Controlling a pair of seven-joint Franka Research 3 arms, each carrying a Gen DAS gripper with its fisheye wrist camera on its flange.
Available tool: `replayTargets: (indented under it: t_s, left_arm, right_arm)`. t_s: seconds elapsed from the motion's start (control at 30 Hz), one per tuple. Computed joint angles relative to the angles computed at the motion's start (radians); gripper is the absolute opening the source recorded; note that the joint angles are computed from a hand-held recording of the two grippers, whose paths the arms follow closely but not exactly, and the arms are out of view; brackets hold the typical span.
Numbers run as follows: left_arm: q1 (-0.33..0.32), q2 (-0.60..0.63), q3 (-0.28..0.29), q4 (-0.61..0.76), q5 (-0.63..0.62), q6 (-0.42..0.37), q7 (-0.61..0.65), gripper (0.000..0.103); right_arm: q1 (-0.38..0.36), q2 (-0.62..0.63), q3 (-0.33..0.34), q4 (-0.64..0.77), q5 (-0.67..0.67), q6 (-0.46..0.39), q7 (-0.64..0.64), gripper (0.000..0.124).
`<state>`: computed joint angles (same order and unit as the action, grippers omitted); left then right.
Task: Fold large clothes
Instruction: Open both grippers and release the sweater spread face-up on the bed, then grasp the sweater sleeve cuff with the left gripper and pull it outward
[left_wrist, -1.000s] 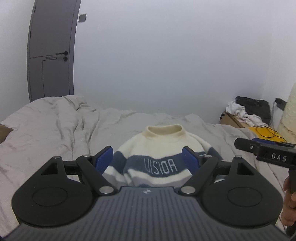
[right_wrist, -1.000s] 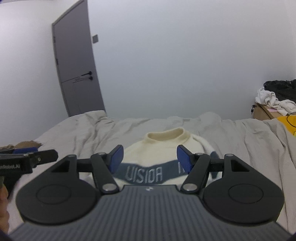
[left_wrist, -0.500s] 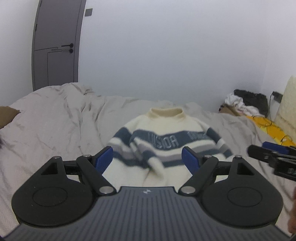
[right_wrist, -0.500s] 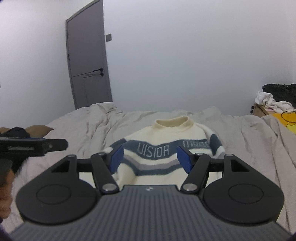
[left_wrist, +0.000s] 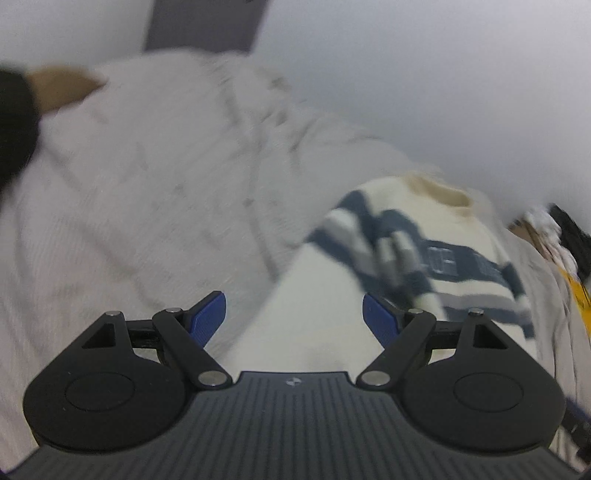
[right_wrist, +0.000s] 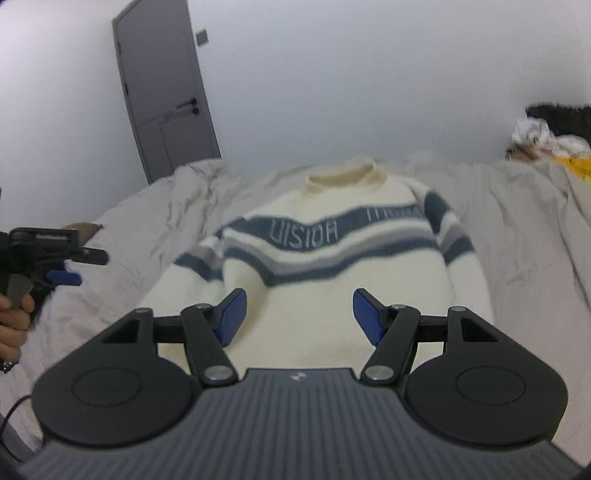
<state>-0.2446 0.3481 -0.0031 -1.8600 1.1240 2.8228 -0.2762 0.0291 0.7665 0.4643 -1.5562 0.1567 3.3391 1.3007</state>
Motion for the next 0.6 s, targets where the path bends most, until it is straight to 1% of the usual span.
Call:
replayTargets:
  t_s: [0.13,0.2,0.3,0.37,0.4,0.47,0.5,0.57,0.6]
  left_arm:
    - [0.048,0.036,-0.009,-0.007,-0.137,0.041,0.034,0.085]
    - [0.07,0.068,-0.024,0.011,-0.229,0.036,0.108,0.085]
    - [0.109,0.117,-0.067,0.042,-0.39,0.0,0.255,0.084]
    - [0.112,0.135,-0.072,0.047,-0.455,-0.005,0.301,0.084]
    - [0.115,0.142,-0.073,0.047,-0.483,0.004,0.322,0.084]
    - [0.113,0.153,-0.073,0.048,-0.534,0.011,0.365,0.084]
    - [0.12,0.16,-0.08,0.047,-0.571,0.021,0.385,0.084]
    - [0.158,0.175,-0.12,0.036,-0.674,0.051,0.433,0.084]
    - [0.147,0.174,-0.109,0.028,-0.687,0.061,0.434,0.083]
  right_arm:
    - [0.032,0.06,-0.034,0.093,0.031,-0.073,0.006,0.066]
    - [0.057,0.089,-0.062,0.145,0.059,-0.112,0.0,0.066]
    - [0.093,0.128,-0.108,0.221,0.104,-0.182,-0.003,0.066]
    - [0.116,0.148,-0.141,0.265,0.136,-0.237,0.008,0.066]
    - [0.125,0.157,-0.156,0.287,0.153,-0.264,0.016,0.066]
    - [0.133,0.169,-0.17,0.315,0.186,-0.312,0.023,0.066]
    - [0.134,0.172,-0.171,0.322,0.201,-0.326,0.018,0.066]
    - [0.138,0.174,-0.174,0.327,0.223,-0.33,-0.008,0.067]
    - [0.145,0.177,-0.179,0.33,0.229,-0.323,-0.025,0.066]
